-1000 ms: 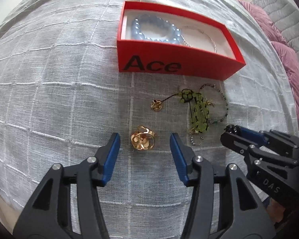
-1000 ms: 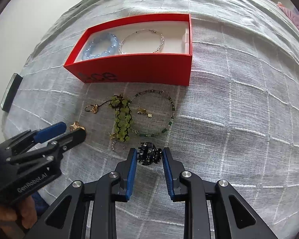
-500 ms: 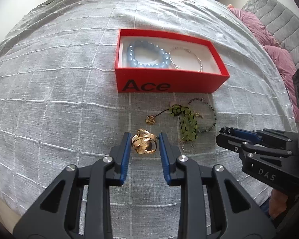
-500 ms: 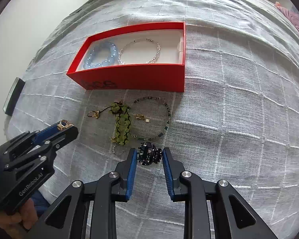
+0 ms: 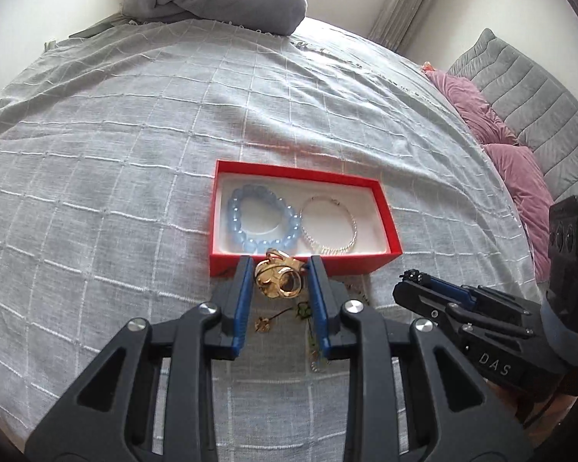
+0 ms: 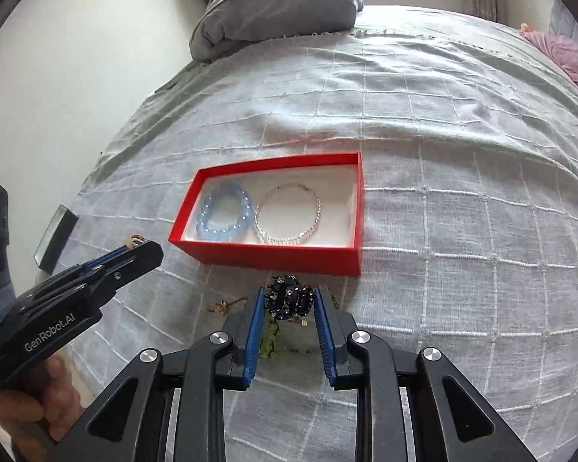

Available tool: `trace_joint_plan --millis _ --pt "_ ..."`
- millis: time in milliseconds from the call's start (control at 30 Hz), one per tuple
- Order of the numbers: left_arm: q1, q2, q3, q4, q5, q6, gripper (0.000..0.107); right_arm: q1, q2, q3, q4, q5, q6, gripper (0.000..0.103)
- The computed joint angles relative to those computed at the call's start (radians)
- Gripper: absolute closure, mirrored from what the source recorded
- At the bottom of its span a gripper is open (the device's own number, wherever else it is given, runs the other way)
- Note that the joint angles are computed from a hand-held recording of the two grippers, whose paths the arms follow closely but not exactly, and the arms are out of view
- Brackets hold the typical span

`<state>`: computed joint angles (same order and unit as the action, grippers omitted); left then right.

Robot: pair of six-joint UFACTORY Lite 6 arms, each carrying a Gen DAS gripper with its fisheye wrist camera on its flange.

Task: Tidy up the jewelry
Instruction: 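Lower the ring and clip into the red box and open both grippers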

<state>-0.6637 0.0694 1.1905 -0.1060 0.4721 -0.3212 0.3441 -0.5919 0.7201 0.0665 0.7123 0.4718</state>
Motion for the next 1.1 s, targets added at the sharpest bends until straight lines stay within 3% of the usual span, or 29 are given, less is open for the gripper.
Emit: trace_joint_plan --millis 333,500,533,600,667,900,1100 --pt "0.052 0.269 0.197 -0.156 -0.019 0.136 0.077 -0.147 0.244 0.081 0.211 -0.198 -0.227 0.076" --pt "0.049 0.311 0.232 -0.142 -0.002 0.116 0.077 -0.111 0.344 0.124 0.189 -0.263 -0.222 0.076" --pt "0.056 0.312 0.237 -0.155 0.007 0.122 0.076 -0.106 0.359 0.131 0.193 -0.269 -0.226 0.075" --pt "0.069 0.299 0.233 -0.177 0.014 0.133 0.075 -0.117 0.359 0.129 0.239 -0.276 -0.27 0.061" --pt "0.077 0.274 0.219 -0.173 0.007 0.129 0.07 -0.14 0.336 0.122 0.296 -0.269 -0.324 0.057" --pt "0.095 0.146 0.129 -0.184 0.001 0.151 0.068 -0.219 0.208 0.085 0.337 -0.207 -0.34 0.057" --pt "0.099 0.036 0.035 -0.155 0.005 0.146 0.068 -0.195 0.114 0.069 0.22 -0.157 -0.217 0.056"
